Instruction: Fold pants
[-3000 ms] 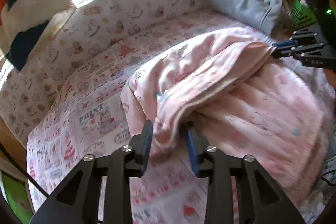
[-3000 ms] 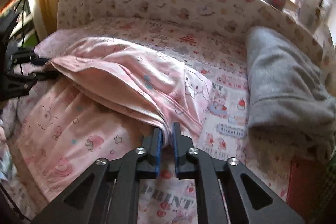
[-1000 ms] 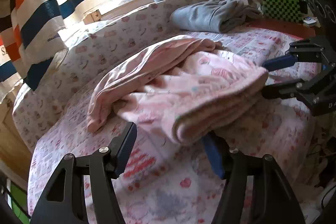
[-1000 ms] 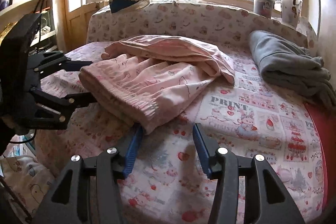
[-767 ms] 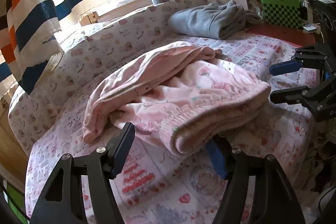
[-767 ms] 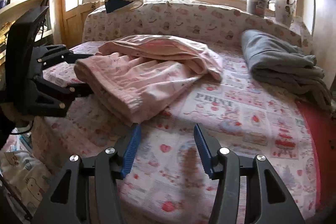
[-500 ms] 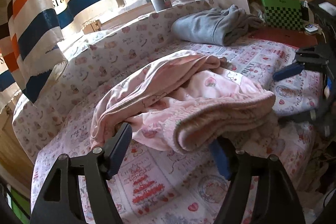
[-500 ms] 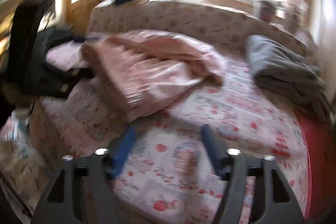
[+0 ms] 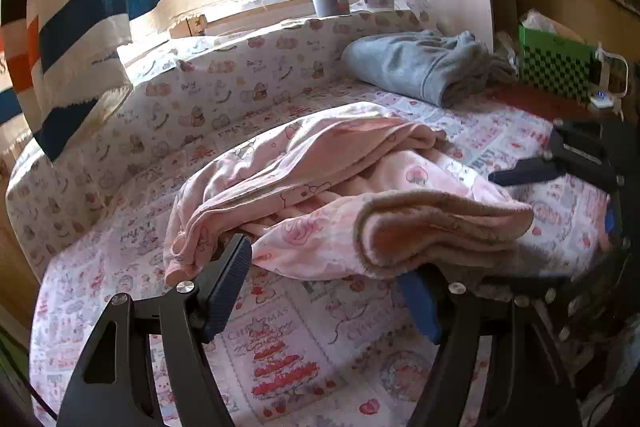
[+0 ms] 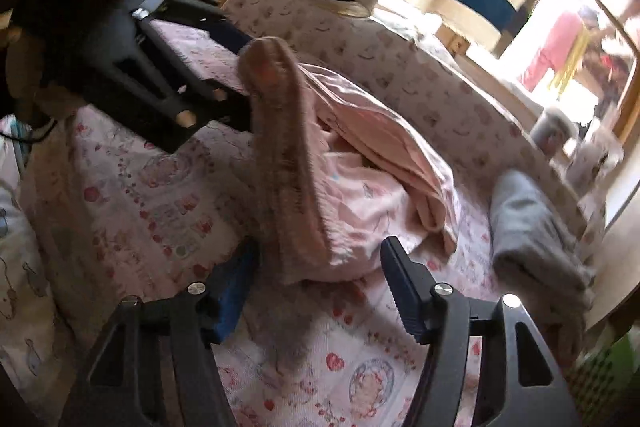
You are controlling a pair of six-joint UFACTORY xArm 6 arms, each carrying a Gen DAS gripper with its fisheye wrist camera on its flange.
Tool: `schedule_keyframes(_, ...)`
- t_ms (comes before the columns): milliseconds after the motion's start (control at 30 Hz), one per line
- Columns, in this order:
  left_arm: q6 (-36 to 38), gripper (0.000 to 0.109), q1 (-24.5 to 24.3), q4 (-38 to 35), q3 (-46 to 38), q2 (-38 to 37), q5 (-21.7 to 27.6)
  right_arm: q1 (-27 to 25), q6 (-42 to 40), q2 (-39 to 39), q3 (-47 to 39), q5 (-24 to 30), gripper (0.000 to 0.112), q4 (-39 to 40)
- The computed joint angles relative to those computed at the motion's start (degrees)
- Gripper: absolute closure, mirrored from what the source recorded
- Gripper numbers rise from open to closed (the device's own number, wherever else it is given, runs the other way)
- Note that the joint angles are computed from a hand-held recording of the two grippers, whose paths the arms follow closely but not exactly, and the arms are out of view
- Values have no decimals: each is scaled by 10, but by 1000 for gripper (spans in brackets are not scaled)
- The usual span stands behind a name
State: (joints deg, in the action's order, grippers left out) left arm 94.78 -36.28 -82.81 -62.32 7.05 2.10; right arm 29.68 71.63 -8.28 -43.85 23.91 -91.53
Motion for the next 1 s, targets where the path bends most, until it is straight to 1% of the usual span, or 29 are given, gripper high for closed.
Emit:
schedule_keyframes(33, 5, 38, 1, -7, -2, 0, 3, 6, 0, 2, -2, 9, 47, -6)
schedule_keyframes(100, 43, 38, -1, -45, -9, 1, -2, 19, 15, 8, -7, 37, 49, -25)
schedule_keyframes(133, 56, 38, -3, -58, -10, 1, -5, 22, 13, 9, -9, 48, 66, -21)
schedule_keyframes(167, 55, 38, -2, -59, -10, 0, -4, 24, -4, 17, -17, 60, 85, 7)
schedule_keyframes(200, 47, 38, -1, -52, -9, -1, -1, 24, -16, 18, -20, 62, 87, 34)
schedule_keyframes(233, 48, 38, 1, -52, -9, -2, 1, 18, -16, 15, -21, 49, 88, 42)
schedule_keyframes(267, 48, 38, 3, -50, -8, -3, 4, 12, -2, 8, -18, 32, 88, 30)
schedule_keyframes(333, 38, 38, 11, -32, -3, -8, 22, 11, 34, -8, -13, 35, 89, -10)
schedule_keyframes(367, 10, 38, 18, -1, 3, -12, 43, 5, 37, -12, -14, 27, 89, -15)
schedule_keyframes(400, -2, 38, 24, 10, 4, -15, 60, -7, 34, -16, -15, 4, 89, -12)
schedule_keyframes(467, 13, 38, 29, -7, -1, -14, 75, -24, 45, -18, -21, -25, 89, -15)
schedule_keyframes(500, 22, 47, 30, -17, -6, -12, 77, -36, 56, -17, -27, -43, 89, -21)
schedule_keyframes(533, 13, 66, 31, -8, -11, -9, 78, -41, 62, -17, -31, -52, 90, -24)
schedule_keyframes(600, -54, 85, 37, 55, -18, -3, 93, -61, 91, -11, -48, -80, 89, -42)
schedule_keyframes(633, -85, 85, 42, 79, -26, 0, 101, -64, 103, -8, -55, -89, 89, -48)
schedule_keyframes(667, -97, 85, 43, 86, -33, 3, 101, -71, 111, -5, -65, -99, 89, -53)
schedule_keyframes(733, -113, 85, 43, 98, -55, 13, 87, -87, 121, 7, -93, -124, 89, -59)
schedule_keyframes(767, -129, 85, 44, 112, -68, 19, 83, -101, 122, 19, -114, -145, 89, -51)
schedule_keyframes(800, -167, 85, 48, 147, -84, 28, 83, -112, 99, 29, -128, -163, 89, -19)
schedule_keyframes(833, -227, 85, 53, 206, -103, 40, 89, -125, 54, 42, -142, -186, 89, 36)
schedule_keyframes(933, -407, 82, 72, 385, -174, 94, 117, -160, -68, 95, -183, -246, 89, 216)
schedule_keyframes(1000, -503, 82, 82, 473, -224, 130, 143, -172, -141, 137, -207, -269, 89, 336)
